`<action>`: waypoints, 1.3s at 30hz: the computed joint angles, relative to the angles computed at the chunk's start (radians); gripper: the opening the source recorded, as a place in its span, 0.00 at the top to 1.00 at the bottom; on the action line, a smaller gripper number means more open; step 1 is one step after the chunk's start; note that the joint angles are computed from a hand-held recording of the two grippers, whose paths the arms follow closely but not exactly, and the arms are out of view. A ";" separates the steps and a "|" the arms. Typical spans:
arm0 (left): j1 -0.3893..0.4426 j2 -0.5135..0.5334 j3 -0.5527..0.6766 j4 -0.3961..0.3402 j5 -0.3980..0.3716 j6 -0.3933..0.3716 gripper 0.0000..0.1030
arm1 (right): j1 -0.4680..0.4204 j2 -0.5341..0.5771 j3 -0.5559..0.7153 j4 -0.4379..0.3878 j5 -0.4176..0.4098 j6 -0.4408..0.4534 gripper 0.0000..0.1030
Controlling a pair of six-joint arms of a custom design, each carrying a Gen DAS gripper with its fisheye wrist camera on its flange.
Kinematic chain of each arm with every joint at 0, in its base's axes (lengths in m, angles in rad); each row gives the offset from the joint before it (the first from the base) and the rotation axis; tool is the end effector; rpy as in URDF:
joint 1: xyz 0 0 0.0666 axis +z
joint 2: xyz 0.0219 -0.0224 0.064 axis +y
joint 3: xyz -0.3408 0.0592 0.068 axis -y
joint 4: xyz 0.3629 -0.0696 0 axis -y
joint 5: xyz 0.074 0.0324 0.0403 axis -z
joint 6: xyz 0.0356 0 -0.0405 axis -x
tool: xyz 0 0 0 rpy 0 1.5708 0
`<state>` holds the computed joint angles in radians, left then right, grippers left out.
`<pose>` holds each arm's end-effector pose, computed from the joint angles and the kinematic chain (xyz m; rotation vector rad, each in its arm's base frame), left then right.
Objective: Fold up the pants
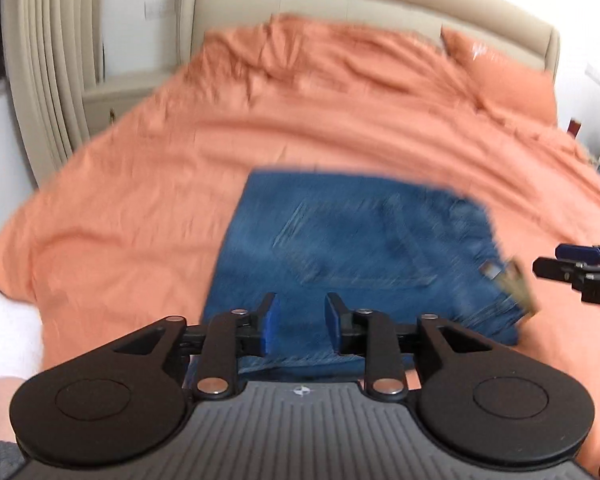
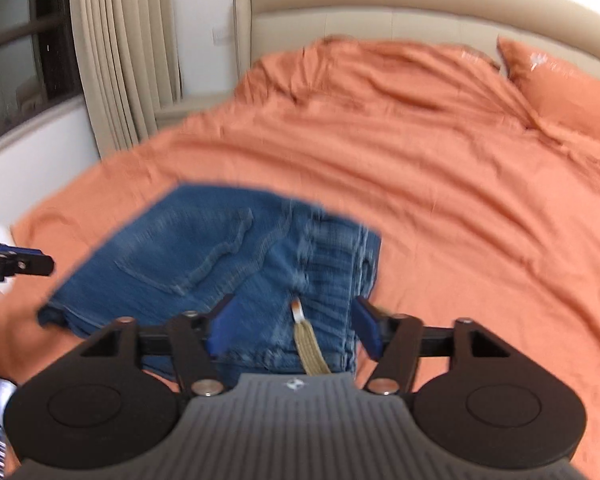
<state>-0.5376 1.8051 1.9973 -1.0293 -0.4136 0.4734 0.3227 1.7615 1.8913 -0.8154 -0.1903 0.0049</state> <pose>0.5179 -0.2925 0.4363 -0.1120 2.3160 -0.0058 0.5645 0.1954 0.4302 -0.4710 2.2208 0.3838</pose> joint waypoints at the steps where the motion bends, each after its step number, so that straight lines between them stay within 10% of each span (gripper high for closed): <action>1: -0.020 0.005 0.030 -0.008 -0.039 -0.007 0.66 | 0.001 -0.028 -0.013 0.006 0.007 -0.007 0.35; 5: -0.091 0.027 0.137 -0.037 -0.152 -0.013 0.55 | 0.012 -0.151 -0.096 0.056 0.044 -0.028 0.21; 16: -0.247 0.100 0.315 -0.234 -0.467 0.087 0.18 | 0.075 -0.432 -0.364 0.185 0.193 -0.033 0.21; 24: -0.270 0.060 0.209 -0.251 -0.421 0.234 0.17 | 0.113 -0.515 -0.507 0.231 0.246 -0.020 0.21; 39: -0.256 0.100 0.150 -0.261 -0.387 0.281 0.16 | 0.124 -0.440 -0.526 0.250 0.247 -0.075 0.21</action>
